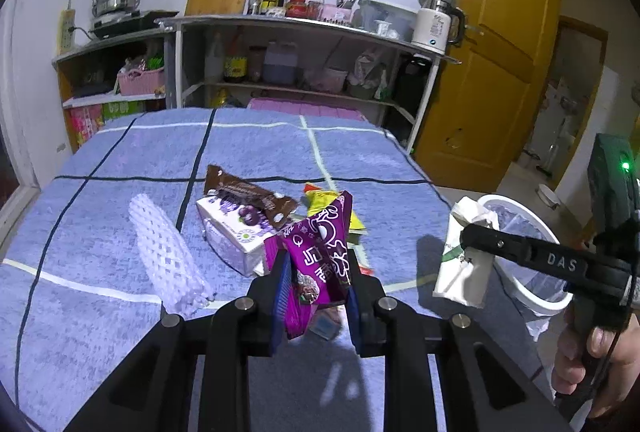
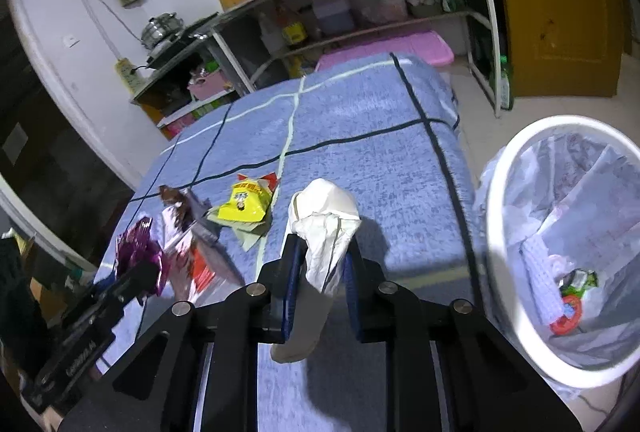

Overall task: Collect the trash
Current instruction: 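Grasp the white paper bag with the right gripper while the left gripper grasps the purple wrapper, then carry the paper bag and purple wrapper over the bin and open both grippers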

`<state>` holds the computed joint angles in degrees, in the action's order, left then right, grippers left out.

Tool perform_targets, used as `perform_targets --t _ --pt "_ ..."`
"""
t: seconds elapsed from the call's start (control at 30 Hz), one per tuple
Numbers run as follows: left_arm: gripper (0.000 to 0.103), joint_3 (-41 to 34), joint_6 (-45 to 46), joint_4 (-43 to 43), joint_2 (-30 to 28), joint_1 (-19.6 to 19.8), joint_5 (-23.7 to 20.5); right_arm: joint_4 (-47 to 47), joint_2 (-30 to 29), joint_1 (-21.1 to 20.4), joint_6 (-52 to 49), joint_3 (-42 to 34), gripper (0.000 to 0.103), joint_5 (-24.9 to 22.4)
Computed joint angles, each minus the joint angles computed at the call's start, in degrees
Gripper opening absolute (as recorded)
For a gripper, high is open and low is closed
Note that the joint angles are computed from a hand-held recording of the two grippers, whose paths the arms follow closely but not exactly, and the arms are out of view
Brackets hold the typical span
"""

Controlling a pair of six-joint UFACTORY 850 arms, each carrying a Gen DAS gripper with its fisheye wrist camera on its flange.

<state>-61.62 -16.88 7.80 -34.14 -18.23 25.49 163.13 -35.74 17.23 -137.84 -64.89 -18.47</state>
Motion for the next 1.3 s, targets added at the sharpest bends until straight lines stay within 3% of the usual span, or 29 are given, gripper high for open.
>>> perform_targets --t 0.63,1.3 --pt "0.025 -1.02 -5.65 7.99 -0.28 -7.86 -1.93 4.21 9.82 -4.15 -4.6 15.7 0.021 -7.25" --pt "0.025 -16.36 -25.95 30.34 -9.26 -13.52 -4.58 12.91 14.12 -12.03 -11.08 21.72 0.021 -8.86"
